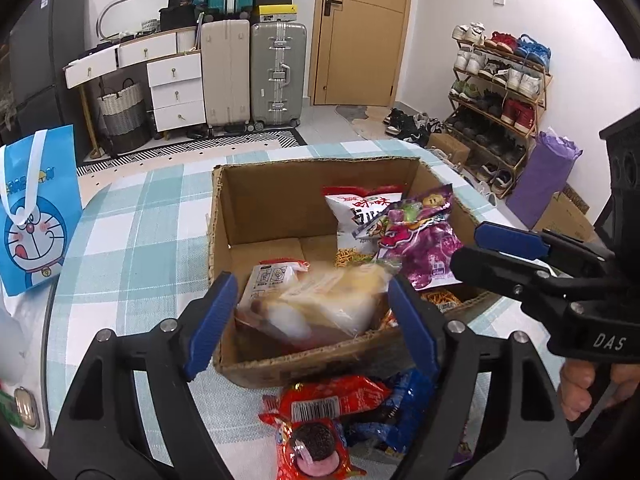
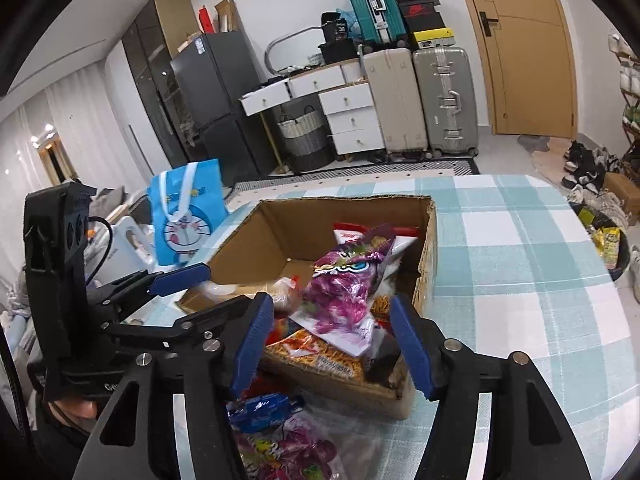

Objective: Organize snacks
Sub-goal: 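Open left gripper dropping cracker pack while right gripper drops grape bag into box, then move both open grippers back toward the remaining snacks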

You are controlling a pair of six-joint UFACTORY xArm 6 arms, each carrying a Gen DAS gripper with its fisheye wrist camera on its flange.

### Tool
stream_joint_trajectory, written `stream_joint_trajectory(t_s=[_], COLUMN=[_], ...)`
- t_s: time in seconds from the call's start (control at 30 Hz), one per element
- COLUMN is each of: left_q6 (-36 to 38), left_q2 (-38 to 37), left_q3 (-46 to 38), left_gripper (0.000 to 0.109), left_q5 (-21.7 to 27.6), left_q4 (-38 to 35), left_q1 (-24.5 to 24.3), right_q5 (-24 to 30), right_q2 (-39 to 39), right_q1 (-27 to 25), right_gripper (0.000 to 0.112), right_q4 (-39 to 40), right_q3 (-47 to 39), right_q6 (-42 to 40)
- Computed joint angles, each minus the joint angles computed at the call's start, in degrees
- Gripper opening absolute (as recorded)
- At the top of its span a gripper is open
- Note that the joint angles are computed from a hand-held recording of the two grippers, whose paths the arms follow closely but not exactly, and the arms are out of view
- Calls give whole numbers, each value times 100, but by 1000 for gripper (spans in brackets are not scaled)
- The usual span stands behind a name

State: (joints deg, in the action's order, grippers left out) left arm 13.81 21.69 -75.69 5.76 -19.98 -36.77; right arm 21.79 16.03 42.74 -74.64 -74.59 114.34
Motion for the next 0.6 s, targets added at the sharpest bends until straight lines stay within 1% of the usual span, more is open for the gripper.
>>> stream_joint_trajectory(t_s=[0.07,0.1,0.13,0.17,0.23,0.27,0.3,0.33,0.4,0.6], left_q6=[140,227,169,139,167,212,388,764,1171,494], left_q2=[-152,-260,-336,-425,-610,-706,-803,-902,-1101,-1619], left_q3=[164,290,387,499,713,824,921,1027,1207,1971], left_gripper=[81,81,82,85,91,97,103,103,103,103], left_q5=[-59,-114,-166,-218,-292,-325,-343,-398,-378,-582], left_q4=[-150,-222,-141,-102,-167,-261,-490,-959,-1424,-692], left_q1=[-29,-29,-25,-24,-26,-31,-42,-89,-98,-37], right_q5=[-22,56,241,414,452,439,460,487,586,605], right_q2=[-120,-173,-233,-301,-400,-428,-467,-487,-514,-488], right_q1=[40,88,165,243,304,314,348,377,465,646], right_gripper=[71,85,98,100,101,101,102,102,102,102], right_q4=[-292,-307,-239,-261,-299,-280,-258,-238,-167,-54], right_q3=[121,168,222,286,403,441,497,526,576,687], right_q6=[296,337,319,375,451,462,486,483,438,480])
